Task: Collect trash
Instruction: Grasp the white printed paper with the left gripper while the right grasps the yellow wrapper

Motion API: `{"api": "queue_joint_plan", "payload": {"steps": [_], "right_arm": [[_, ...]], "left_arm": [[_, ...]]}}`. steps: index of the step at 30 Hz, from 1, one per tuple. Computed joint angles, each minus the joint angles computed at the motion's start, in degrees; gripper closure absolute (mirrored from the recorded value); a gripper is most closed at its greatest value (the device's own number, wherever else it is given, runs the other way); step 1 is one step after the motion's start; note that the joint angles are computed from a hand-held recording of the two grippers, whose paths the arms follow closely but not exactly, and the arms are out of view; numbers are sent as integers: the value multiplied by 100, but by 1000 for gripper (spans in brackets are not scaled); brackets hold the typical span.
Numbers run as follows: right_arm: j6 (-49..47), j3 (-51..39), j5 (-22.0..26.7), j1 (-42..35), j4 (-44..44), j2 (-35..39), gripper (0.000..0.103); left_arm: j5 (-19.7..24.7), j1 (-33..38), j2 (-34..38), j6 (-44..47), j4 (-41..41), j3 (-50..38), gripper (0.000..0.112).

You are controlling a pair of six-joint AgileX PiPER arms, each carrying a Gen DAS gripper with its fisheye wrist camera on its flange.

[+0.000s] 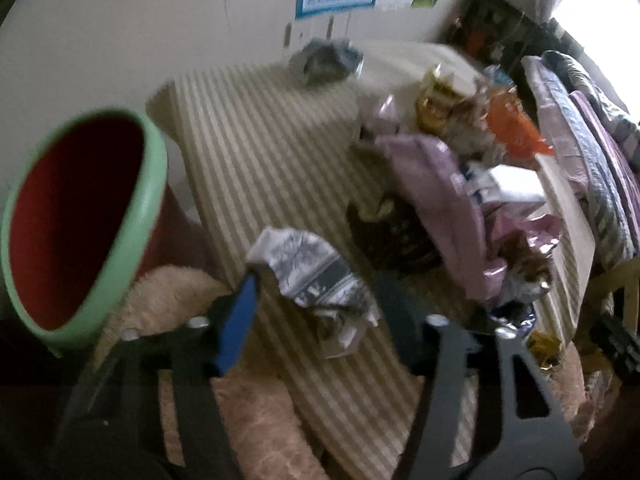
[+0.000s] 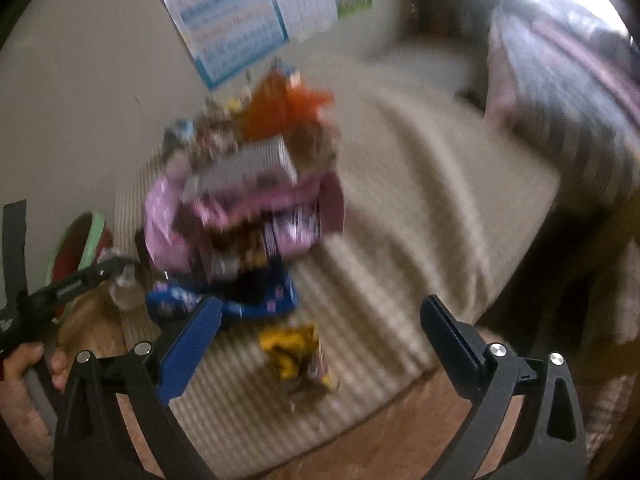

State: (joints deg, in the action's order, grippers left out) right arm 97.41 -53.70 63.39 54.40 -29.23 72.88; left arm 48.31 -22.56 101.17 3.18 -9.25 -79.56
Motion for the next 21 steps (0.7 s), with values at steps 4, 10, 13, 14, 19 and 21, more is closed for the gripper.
{"api": "queue_joint_plan", "payload": {"steps": [4,10,13,14,19,21], "right_arm": [[-688,91,-611,-380,680,184,19],[-1285,96,-1084,-580,1168,447,37],[-1409,257,-1409,-718,1419,459,59],[-1440,377,-1561,-781,1502,418,64],[-1011,493,-1633,-635,1201,228,71],[-713,435,-1480,-449,927,173,71]], "left_arm": [[165,188,127,317,-535,-34,71],[133,245,80,446,-716,37,72],[165,323,74,503,-832,13,72],[157,333,65,510,-844,11,72],[78,373,-37,625,-917,60,72],[5,368,-128,670,-912,115,72]]}}
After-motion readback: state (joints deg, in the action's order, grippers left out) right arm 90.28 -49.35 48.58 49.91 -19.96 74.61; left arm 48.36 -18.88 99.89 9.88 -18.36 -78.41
